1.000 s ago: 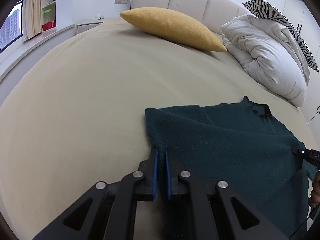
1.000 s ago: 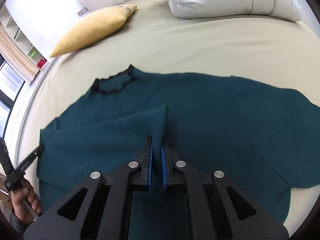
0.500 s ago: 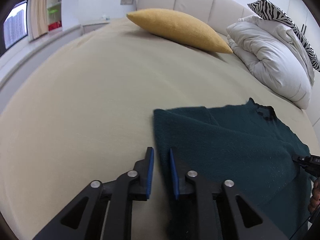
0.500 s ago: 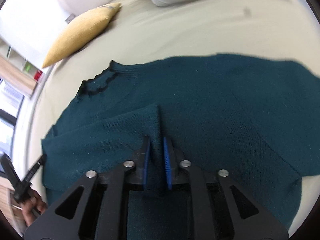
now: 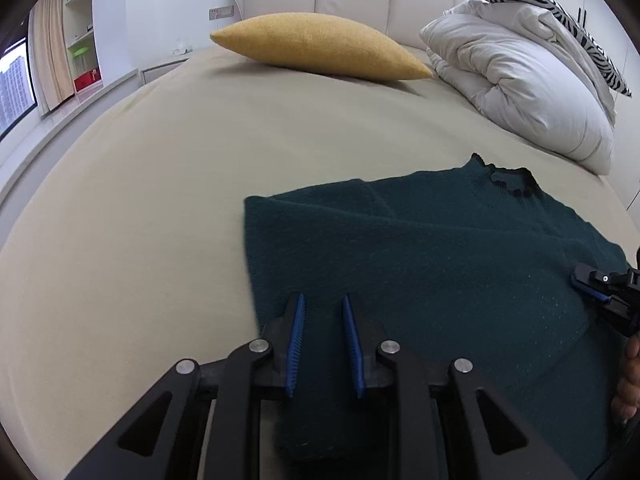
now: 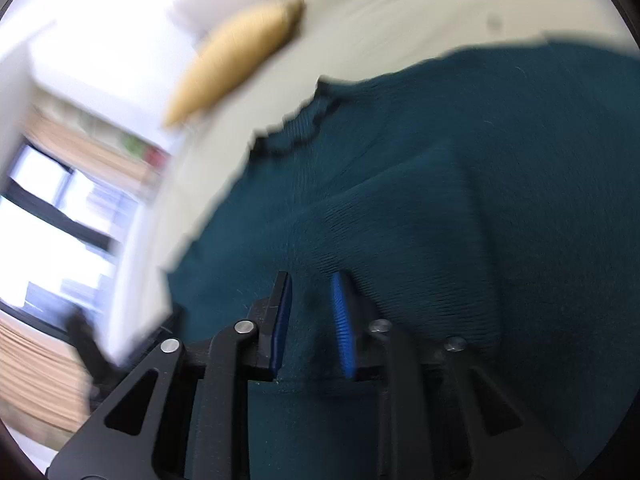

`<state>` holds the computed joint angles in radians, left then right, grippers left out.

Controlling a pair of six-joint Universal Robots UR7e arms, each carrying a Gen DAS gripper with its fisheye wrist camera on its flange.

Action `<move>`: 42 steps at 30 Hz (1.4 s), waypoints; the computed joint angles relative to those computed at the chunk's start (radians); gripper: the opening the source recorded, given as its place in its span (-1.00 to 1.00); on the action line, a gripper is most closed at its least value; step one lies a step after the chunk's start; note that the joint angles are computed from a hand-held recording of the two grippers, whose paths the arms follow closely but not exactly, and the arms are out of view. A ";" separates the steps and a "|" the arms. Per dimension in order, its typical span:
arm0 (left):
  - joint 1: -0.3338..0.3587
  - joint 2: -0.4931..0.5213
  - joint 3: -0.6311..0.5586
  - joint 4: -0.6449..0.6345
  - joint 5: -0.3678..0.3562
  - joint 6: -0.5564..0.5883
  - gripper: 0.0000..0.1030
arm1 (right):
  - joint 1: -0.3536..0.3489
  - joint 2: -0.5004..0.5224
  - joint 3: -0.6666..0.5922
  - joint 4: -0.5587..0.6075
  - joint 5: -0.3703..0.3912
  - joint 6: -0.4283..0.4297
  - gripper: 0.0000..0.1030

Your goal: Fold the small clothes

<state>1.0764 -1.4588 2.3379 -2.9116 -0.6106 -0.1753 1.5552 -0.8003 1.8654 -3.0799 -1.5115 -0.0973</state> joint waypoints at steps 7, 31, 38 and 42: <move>0.005 -0.048 0.041 -0.062 -0.027 0.009 -0.55 | -0.093 -0.121 0.139 -0.256 -0.046 0.123 -0.75; -0.250 -0.251 0.155 0.198 -0.062 -0.360 0.55 | -0.532 -0.649 0.502 -0.484 0.129 0.384 0.09; -0.217 -0.200 0.149 0.149 -0.191 -0.423 0.55 | -0.673 -0.724 0.409 -0.343 0.228 0.402 -0.49; -0.186 -0.189 0.139 0.105 -0.260 -0.421 0.52 | -0.614 -0.673 0.319 -0.295 0.107 0.365 -0.85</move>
